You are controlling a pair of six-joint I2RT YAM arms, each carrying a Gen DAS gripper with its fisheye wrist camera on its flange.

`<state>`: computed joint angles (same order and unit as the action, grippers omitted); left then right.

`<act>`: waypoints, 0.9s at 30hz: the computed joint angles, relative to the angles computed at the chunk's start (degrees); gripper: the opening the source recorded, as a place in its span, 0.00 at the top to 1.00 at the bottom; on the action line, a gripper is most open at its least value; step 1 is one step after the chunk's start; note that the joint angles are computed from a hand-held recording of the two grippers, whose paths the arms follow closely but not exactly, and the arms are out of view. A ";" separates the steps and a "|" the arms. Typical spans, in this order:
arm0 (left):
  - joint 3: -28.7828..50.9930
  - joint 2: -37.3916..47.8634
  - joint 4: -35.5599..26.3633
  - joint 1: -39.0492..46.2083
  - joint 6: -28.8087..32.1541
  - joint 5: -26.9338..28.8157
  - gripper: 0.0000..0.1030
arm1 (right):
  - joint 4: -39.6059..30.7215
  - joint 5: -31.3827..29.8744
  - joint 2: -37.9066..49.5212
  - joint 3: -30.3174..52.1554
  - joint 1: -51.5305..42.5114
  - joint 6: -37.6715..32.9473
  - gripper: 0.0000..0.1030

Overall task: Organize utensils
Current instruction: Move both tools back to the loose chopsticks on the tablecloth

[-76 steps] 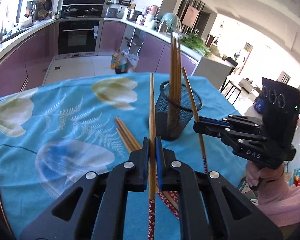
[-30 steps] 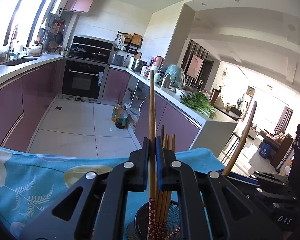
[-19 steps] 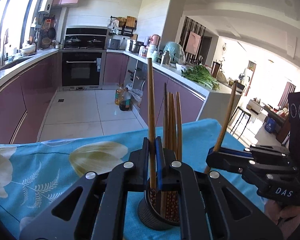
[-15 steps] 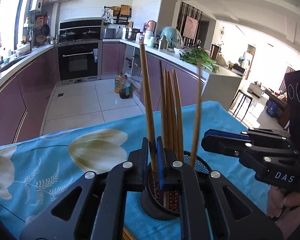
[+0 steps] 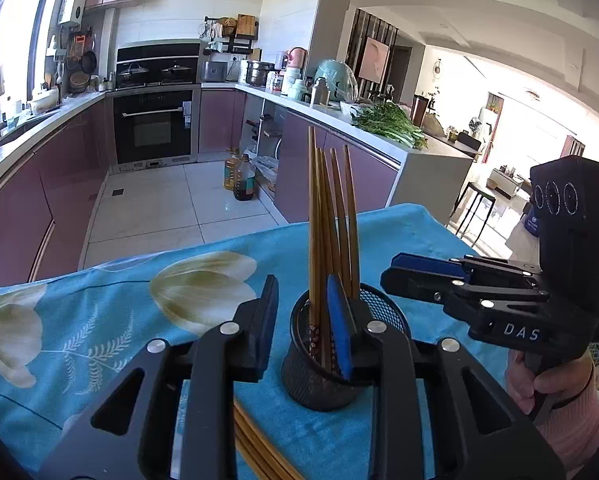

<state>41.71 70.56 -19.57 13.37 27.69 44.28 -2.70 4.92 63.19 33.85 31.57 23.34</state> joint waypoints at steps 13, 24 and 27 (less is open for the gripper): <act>-5.48 4.89 -10.30 20.12 25.22 1.22 0.61 | 1.58 1.36 -0.51 -4.45 14.40 1.10 0.67; -9.05 10.16 -9.43 22.01 29.12 -3.95 0.60 | 6.79 -0.77 16.33 -1.61 17.14 7.31 0.67; -10.57 9.70 -8.09 20.97 28.80 -5.23 0.60 | 7.20 -0.75 17.98 -1.45 17.46 8.09 0.67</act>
